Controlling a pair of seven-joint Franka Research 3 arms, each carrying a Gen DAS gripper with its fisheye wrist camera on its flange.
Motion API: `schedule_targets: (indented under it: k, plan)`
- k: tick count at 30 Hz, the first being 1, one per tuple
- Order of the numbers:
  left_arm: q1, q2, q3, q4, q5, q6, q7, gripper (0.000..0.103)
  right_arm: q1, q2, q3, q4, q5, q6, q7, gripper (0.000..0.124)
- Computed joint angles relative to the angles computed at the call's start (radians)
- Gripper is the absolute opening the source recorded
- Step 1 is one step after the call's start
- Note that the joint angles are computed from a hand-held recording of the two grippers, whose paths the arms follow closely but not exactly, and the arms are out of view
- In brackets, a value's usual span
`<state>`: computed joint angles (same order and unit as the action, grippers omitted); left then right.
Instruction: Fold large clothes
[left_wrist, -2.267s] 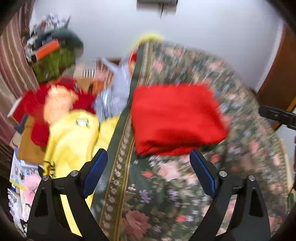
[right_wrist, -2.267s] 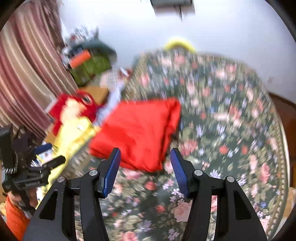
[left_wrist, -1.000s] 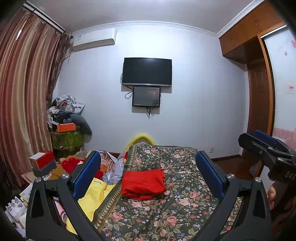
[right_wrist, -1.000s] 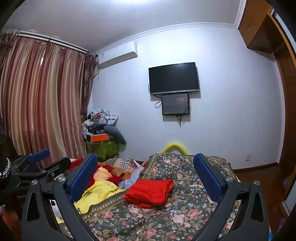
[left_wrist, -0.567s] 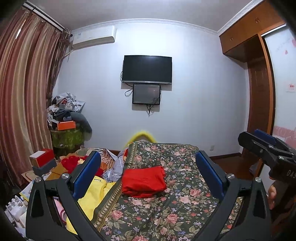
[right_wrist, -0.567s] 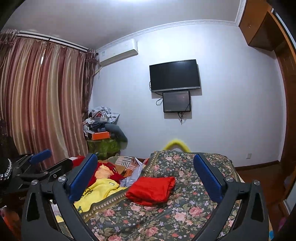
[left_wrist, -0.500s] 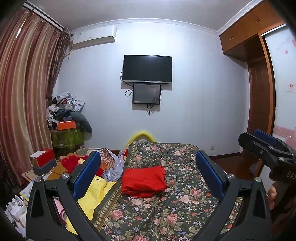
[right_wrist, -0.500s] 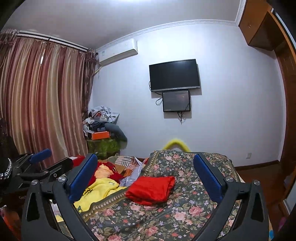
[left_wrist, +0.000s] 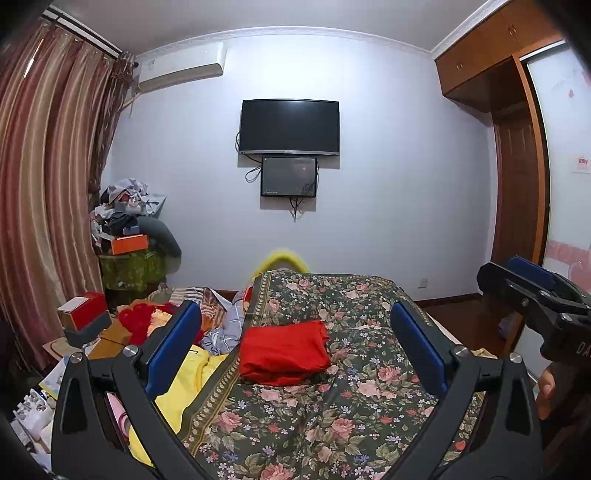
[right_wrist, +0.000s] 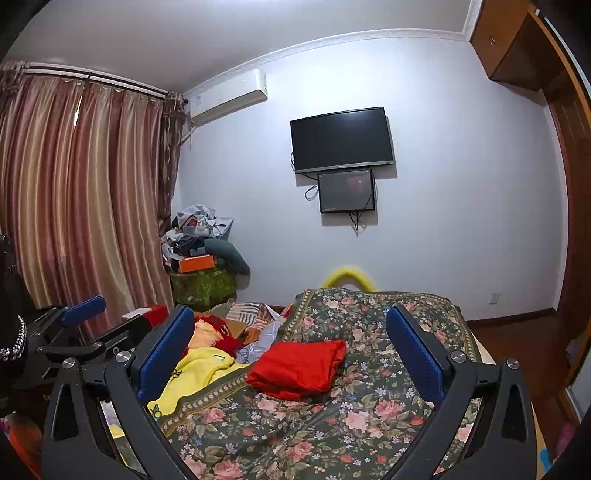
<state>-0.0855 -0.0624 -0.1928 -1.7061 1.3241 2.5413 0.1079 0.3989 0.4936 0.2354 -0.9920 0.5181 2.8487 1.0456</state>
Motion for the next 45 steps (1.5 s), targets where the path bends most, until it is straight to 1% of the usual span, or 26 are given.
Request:
schedule_targets:
  k: [10,21,26,39,45]
  plan:
    - [-0.001,0.003,0.001,0.004,-0.004,0.003,0.004,0.103,0.000,0.006,-0.010,0.017,-0.008,-0.017,0.026,0.103]
    - [0.016,-0.005,0.008,-0.010,-0.003,0.049,0.001,0.103,0.000,0.008,-0.009,0.021,-0.015,-0.016,0.030,0.103]
    - [0.025,-0.009,0.012,-0.018,-0.008,0.089,0.003,0.103,0.000,0.012,-0.009,0.028,-0.016,-0.020,0.030,0.103]
    - [0.022,0.009,0.014,-0.001,-0.033,0.104,0.061,0.103,0.001,0.017,-0.014,0.032,-0.024,-0.014,0.038,0.103]
    - [0.018,0.011,0.015,-0.002,-0.023,0.106,0.059,0.103,0.009,0.027,-0.026,0.048,-0.044,-0.021,0.060,0.103]
